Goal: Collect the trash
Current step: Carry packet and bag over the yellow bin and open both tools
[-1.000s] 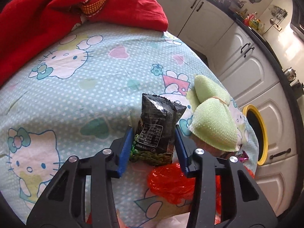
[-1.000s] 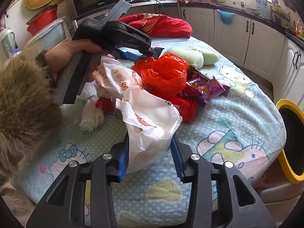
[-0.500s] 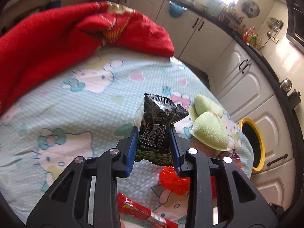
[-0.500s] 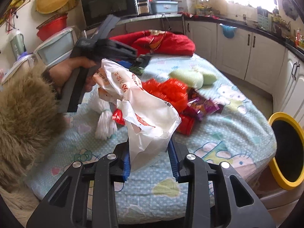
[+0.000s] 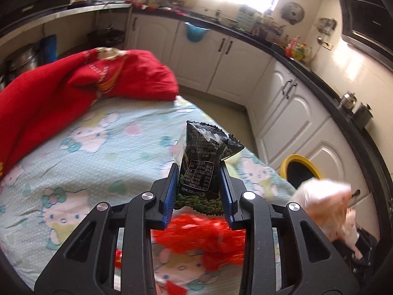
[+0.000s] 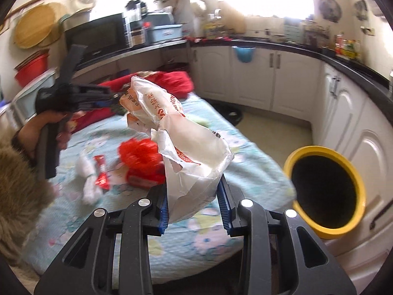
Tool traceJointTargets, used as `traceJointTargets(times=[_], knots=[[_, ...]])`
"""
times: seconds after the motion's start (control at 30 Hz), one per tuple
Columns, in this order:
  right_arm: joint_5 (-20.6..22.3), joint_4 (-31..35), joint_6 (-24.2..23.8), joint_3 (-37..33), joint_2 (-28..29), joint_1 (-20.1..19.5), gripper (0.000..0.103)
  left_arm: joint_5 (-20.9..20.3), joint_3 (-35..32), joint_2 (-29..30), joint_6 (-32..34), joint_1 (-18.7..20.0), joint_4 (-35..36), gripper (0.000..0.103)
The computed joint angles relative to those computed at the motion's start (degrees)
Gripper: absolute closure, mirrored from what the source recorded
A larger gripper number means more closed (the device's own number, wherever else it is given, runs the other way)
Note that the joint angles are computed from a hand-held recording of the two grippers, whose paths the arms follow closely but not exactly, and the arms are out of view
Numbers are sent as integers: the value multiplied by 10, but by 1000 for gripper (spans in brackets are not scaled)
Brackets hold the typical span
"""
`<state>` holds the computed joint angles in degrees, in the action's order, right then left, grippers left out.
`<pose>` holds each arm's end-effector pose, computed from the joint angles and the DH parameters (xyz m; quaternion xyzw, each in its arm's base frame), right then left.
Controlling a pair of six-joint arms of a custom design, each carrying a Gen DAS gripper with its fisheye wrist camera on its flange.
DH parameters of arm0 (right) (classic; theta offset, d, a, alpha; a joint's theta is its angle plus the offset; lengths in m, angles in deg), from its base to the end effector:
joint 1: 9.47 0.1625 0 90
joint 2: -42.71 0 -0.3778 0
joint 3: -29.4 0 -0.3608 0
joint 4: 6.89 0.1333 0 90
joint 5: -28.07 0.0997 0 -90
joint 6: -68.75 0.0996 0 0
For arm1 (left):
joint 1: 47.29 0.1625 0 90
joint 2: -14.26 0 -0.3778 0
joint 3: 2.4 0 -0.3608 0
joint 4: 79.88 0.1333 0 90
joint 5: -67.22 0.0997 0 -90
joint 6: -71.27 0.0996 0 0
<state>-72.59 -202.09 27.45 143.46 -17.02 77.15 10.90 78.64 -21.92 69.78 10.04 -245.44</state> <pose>0.0829 -0.5455 0.2112 0.2544 -0.8633 0.3636 0.2401 -0.2131 -0.6815 0.1107 0.1742 0.9096 -0.3242 0.1926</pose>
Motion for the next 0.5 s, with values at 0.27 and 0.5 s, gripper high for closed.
traceJointTargets(times=[0.27, 0.5], knots=[[-16, -43, 32, -6, -27, -30, 71, -17, -37, 43, 23, -27, 4, 78], [-26, -63, 56, -16, -42, -55, 71, -42, -76, 84, 38, -46, 22, 78]])
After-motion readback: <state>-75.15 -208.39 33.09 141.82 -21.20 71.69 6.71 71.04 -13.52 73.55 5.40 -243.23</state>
